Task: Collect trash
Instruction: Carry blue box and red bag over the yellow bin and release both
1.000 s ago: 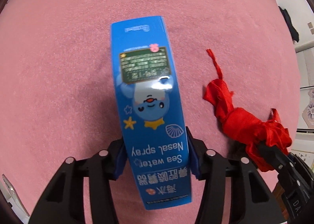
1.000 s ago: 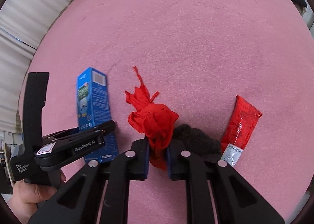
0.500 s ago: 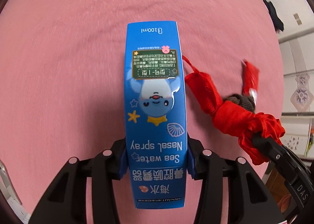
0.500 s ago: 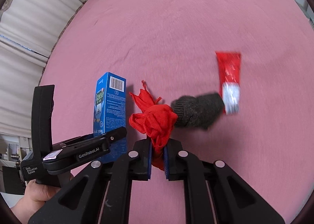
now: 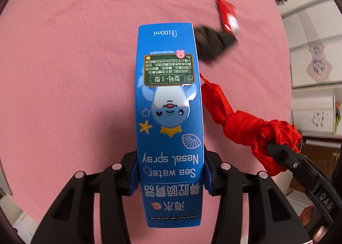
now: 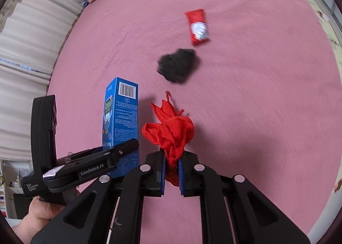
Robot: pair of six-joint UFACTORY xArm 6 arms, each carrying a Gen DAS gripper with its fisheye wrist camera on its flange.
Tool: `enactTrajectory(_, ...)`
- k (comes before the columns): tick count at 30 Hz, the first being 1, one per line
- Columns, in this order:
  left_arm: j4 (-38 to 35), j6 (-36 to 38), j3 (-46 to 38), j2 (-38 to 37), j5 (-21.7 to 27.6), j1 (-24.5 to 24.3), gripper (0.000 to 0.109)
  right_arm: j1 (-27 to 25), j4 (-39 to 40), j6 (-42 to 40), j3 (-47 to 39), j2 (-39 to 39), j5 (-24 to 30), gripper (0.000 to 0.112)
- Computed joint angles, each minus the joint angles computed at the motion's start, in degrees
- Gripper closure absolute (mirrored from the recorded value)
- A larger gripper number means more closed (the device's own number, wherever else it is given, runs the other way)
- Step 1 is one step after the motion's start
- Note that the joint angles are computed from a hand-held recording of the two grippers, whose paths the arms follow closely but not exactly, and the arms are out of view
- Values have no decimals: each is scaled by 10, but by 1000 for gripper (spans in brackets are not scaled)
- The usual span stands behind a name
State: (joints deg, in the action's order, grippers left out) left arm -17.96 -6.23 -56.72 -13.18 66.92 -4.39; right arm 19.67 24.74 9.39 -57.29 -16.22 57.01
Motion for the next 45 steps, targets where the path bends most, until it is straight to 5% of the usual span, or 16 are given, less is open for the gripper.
enactTrajectory(12, -11, -34, 7, -11, 2, -156, 62, -116, -10, 14, 164, -219, 48, 103)
enactTrajectory(23, -12, -58, -109, 95, -6, -311, 62, -383, 14, -85, 221, -356, 161, 103)
enactTrajectory(35, -4, -56, -338, 270, 50, -440, 62, -671, 42, -222, 211, -345, 220, 103)
enactTrajectory(45, -4, -44, -555, 436, 122, -484, 62, -784, 44, -270, 194, -278, 207, 103)
